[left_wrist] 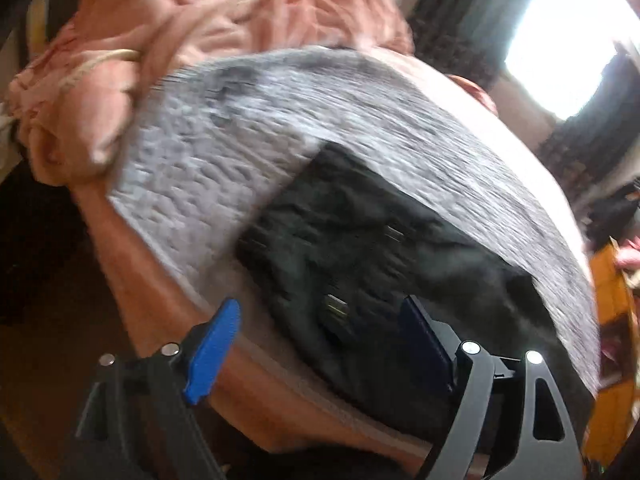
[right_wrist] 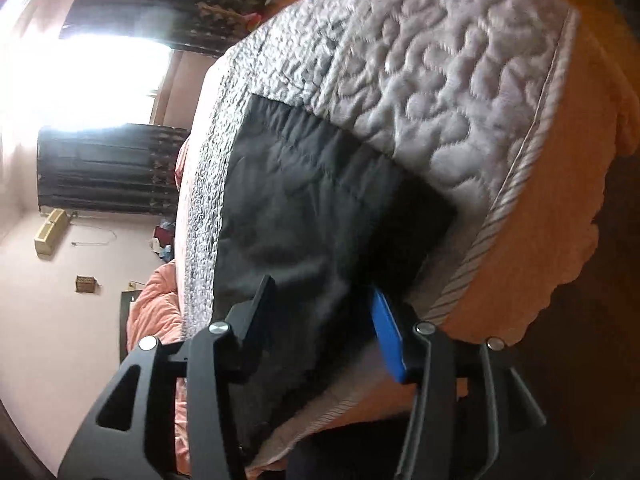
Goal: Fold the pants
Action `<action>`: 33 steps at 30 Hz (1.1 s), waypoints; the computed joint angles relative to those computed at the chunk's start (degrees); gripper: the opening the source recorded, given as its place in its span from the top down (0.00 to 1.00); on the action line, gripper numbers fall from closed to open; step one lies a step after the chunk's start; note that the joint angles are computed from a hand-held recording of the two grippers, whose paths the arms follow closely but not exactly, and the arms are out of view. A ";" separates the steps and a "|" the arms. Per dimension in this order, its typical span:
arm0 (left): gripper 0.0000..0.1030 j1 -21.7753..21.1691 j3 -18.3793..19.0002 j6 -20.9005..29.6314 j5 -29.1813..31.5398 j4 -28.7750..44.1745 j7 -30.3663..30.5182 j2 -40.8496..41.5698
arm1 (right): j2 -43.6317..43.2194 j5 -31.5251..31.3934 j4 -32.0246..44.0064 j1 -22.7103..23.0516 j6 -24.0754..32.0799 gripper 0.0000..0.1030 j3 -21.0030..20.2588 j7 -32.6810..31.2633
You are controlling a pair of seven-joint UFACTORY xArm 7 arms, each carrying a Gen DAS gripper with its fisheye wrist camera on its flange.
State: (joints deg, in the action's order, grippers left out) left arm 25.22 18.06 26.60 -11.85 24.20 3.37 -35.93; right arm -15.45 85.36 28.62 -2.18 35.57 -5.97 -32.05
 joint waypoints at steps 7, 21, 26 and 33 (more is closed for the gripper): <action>0.46 -6.66 -3.83 3.64 0.65 -2.87 4.28 0.93 | 1.72 -2.09 0.29 1.17 -3.38 0.95 2.24 1.66; 0.10 -4.96 -6.33 -0.26 2.67 -3.49 -0.16 0.12 | -6.68 -0.64 -4.44 -0.46 -5.07 0.73 -2.02 4.38; 0.06 -5.04 -5.27 2.66 3.75 0.45 -1.57 6.86 | -6.23 1.77 -5.15 -1.18 -4.13 0.55 -3.34 3.36; 0.04 -4.92 -5.58 3.01 3.34 0.60 -2.27 10.32 | -2.06 11.15 -4.29 -3.08 -0.57 0.47 -2.17 -5.04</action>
